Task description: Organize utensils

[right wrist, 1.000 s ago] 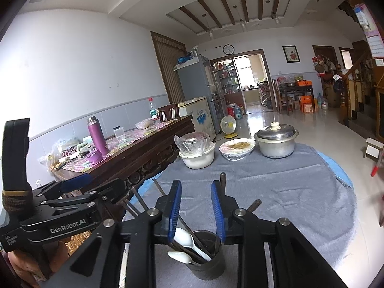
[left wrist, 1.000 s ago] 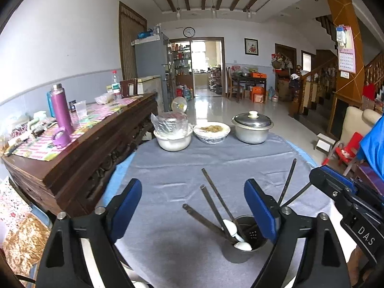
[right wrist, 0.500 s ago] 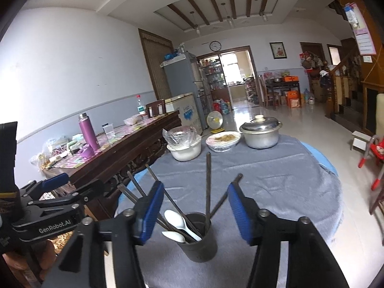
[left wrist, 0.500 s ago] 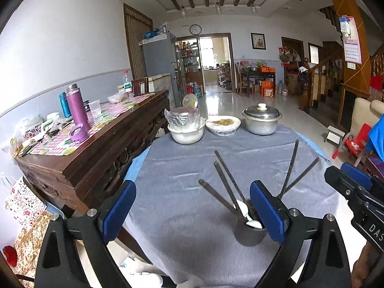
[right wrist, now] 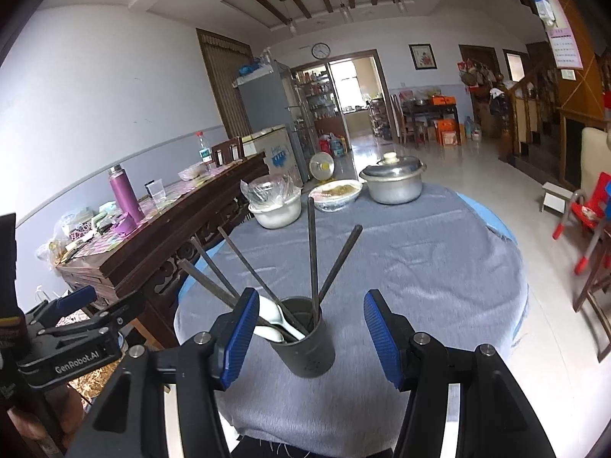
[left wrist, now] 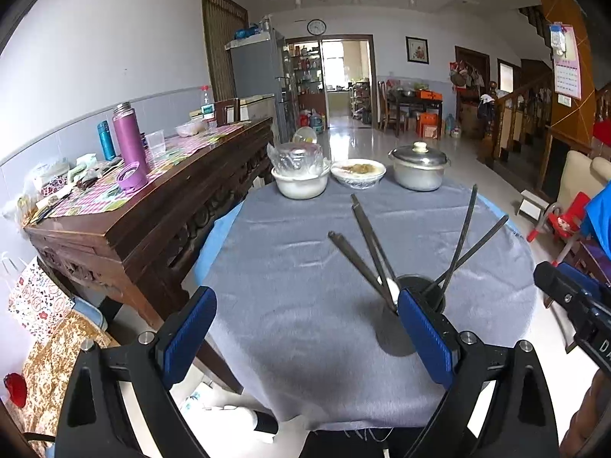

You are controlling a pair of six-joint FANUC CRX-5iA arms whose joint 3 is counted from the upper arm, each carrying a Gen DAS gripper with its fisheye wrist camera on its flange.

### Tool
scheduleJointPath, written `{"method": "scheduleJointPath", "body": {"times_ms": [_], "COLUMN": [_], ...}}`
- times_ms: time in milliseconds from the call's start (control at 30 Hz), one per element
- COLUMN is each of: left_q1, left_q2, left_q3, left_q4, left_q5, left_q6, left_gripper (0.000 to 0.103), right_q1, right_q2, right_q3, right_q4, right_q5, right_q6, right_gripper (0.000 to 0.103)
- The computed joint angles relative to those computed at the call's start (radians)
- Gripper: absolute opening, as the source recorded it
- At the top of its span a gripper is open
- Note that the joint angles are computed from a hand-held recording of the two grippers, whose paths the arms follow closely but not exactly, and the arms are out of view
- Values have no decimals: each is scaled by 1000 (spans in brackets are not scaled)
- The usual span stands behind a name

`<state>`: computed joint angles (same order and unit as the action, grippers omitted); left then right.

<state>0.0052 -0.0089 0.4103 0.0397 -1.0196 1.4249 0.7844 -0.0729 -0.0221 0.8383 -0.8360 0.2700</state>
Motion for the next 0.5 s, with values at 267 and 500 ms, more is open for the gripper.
{"method": "scheduleJointPath", "body": {"times_ms": [267,500], "left_q1": [23,37], "left_q2": [-27,-45], "left_q3": [-31,-52], "left_q4": [-3,6], "left_q5": [-8,-8], "left_q6": [7,1], "left_gripper": [96,96], "right_q1": [30,57], "right_q2": [4,2], "right_q3": [12,12], "right_q4": [-9,-4], "right_q5": [-31,-56], "right_q6": [8,2], "right_gripper": [61,61]}}
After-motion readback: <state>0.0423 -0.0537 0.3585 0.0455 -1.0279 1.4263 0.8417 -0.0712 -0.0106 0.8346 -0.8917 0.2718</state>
